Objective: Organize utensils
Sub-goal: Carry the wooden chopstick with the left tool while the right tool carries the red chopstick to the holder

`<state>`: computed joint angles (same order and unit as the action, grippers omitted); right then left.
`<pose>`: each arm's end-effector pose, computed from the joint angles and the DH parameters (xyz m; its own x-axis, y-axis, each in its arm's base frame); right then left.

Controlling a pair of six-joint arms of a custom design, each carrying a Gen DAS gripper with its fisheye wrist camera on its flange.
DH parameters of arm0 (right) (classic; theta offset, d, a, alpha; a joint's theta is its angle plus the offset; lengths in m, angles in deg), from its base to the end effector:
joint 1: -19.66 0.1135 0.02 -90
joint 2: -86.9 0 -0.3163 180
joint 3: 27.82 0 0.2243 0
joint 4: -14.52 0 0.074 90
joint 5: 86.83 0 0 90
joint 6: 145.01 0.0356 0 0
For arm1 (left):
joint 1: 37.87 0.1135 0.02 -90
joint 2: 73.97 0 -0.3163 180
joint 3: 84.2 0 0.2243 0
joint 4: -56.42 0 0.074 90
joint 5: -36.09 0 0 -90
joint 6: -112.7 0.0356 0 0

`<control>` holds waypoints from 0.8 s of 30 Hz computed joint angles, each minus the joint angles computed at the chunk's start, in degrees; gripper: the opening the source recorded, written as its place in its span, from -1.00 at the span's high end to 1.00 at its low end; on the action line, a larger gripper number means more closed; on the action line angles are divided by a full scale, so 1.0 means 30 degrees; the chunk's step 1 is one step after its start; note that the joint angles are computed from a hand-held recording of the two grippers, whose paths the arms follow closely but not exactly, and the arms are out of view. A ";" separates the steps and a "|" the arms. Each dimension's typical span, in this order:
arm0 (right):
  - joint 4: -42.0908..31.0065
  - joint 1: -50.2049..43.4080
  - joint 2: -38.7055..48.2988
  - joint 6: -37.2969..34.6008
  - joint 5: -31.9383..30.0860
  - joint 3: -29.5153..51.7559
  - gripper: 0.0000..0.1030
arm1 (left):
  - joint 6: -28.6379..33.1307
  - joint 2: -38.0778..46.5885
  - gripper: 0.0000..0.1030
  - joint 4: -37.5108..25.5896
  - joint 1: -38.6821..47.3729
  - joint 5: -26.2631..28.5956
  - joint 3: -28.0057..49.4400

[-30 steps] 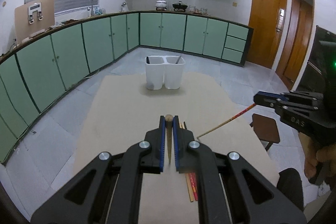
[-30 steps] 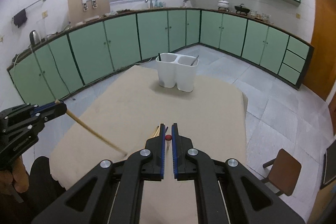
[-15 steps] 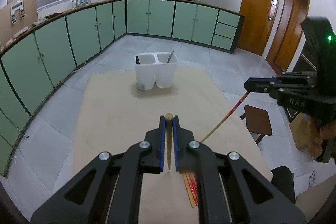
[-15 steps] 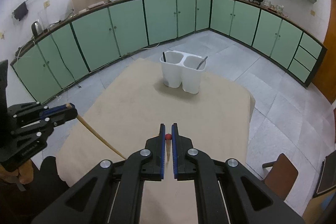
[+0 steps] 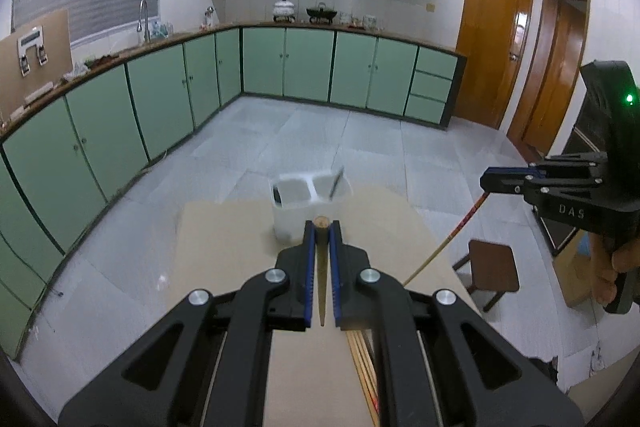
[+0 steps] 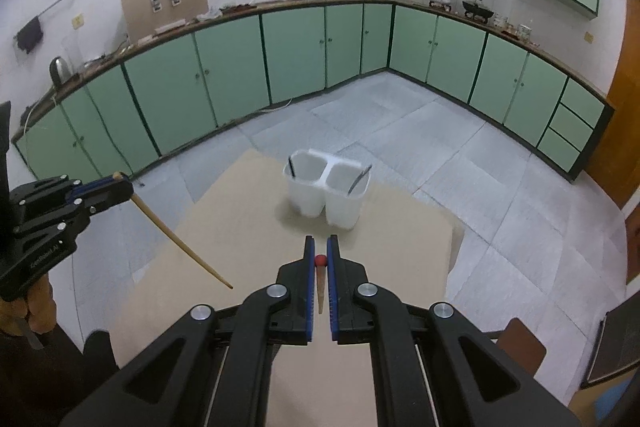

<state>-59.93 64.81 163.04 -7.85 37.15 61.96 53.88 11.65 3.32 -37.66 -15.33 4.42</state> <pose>0.1641 0.1368 0.3831 -0.7088 0.1497 -0.6894 0.1824 0.9829 0.0258 0.2852 -0.0212 0.3625 -0.4507 0.4031 -0.7965 0.7370 0.6715 -0.0772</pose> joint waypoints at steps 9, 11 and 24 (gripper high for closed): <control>-0.0304 -0.4382 0.1565 -0.3847 -0.1502 0.4873 0.89 | -0.3586 0.2121 0.88 0.1575 -0.2708 -0.1910 0.4421; -0.0222 -0.5290 0.2051 -0.4579 -0.1836 0.5802 0.89 | -0.4144 0.2633 0.88 0.1802 -0.3111 -0.2310 0.5231; 0.4330 -1.0633 0.5244 -0.7663 -0.4905 0.6520 0.89 | -0.7150 0.7183 0.88 0.5330 -0.5697 -0.4896 0.8507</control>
